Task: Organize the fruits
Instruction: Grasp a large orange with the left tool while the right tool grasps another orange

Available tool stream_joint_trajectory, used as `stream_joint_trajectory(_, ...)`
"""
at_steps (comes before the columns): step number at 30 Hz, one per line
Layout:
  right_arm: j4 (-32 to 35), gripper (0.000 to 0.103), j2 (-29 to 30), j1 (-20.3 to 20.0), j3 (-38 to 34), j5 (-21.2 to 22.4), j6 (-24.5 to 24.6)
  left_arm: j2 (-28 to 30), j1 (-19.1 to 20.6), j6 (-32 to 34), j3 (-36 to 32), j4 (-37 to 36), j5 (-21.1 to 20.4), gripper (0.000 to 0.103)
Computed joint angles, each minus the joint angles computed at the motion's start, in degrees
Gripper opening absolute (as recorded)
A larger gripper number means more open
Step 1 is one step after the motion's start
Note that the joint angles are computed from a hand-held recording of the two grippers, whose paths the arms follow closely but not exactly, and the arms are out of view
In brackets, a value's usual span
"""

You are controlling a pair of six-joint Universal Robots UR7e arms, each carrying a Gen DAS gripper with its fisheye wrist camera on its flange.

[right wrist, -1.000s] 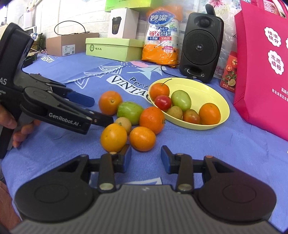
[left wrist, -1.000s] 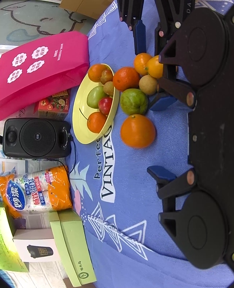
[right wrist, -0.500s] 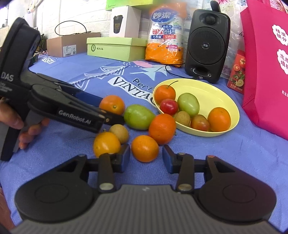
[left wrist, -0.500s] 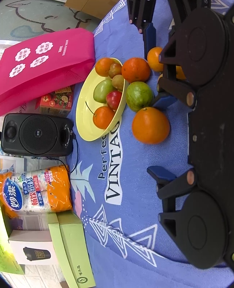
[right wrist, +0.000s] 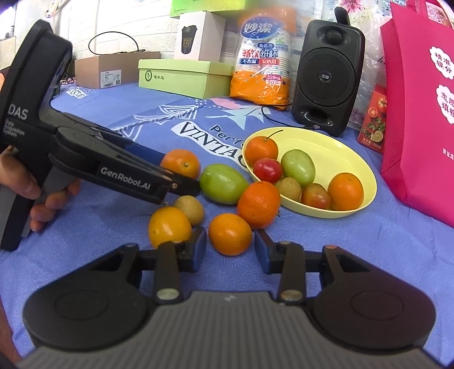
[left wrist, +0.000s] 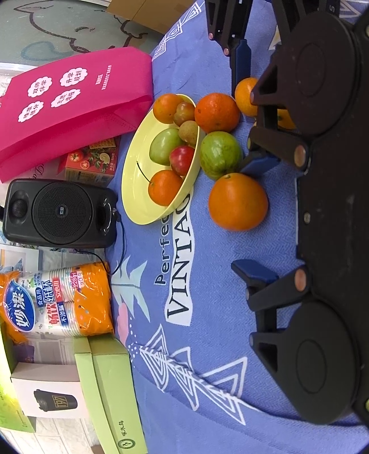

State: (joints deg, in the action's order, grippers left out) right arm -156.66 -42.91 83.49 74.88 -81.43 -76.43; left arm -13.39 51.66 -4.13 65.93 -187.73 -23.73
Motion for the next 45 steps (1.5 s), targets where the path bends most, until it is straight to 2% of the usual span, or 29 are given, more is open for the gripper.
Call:
stream_joint_trajectory(2,-0.25,0.032,-0.36,0.02,0.60,-0.01,-0.06,-0.25,-0.14,-0.67,0.39,0.05,-0.18,0.056)
stream_joint_trajectory(5,-2.42,0.032,-1.37,-0.05,2.78,0.14,-0.50,-0.95,-0.49,-1.31,1.64,0.13,-0.82,0.046)
stream_joint_trajectory(12,-0.65,0.031,-3.76,-0.91,4.96,2.03,1.18,-1.37,-1.35,-1.98,3.40,-1.11,-0.35,0.040)
stream_joint_trajectory(18,-0.67,0.031,-4.99,-1.70,6.34,2.29,1.73,-1.90,-2.67,-0.97,5.51,-3.61,0.10,0.039)
stream_joint_trajectory(23,-0.40,0.031,-5.42,-2.05,6.71,2.48,2.21,-2.81,-2.15,-5.00,6.16,-0.35,0.22,0.042)
stream_joint_trajectory(27,-0.76,0.032,-5.32,-2.00,6.80,2.23,2.05,-1.77,-1.22,-4.21,3.45,0.98,0.12,0.052)
stream_joint_trajectory(33,-1.14,0.032,-5.19,-2.02,6.91,2.27,2.01,0.41,-0.14,-2.56,-1.29,0.93,0.41,0.054)
stream_joint_trajectory(37,-0.69,0.033,-5.06,-2.03,6.63,2.34,2.22,0.99,0.50,-0.32,-2.28,-2.02,-1.06,0.051)
stream_joint_trajectory(38,-0.57,0.033,-5.04,-2.04,6.55,2.40,2.31,0.94,0.61,0.34,-2.13,-2.98,-1.78,0.042)
stream_joint_trajectory(39,-0.57,0.033,-5.04,-2.04,6.55,2.40,2.31,0.86,0.64,0.98,-1.87,-3.86,-2.50,0.040)
stream_joint_trajectory(42,-0.40,0.033,-5.02,-2.12,6.50,2.61,2.38,0.98,0.52,1.60,-1.77,-4.58,-2.78,0.040)
stream_joint_trajectory(45,-0.49,0.033,-5.01,-2.12,6.53,2.58,2.34,0.24,0.27,-0.51,-0.18,-4.74,-3.38,0.040)
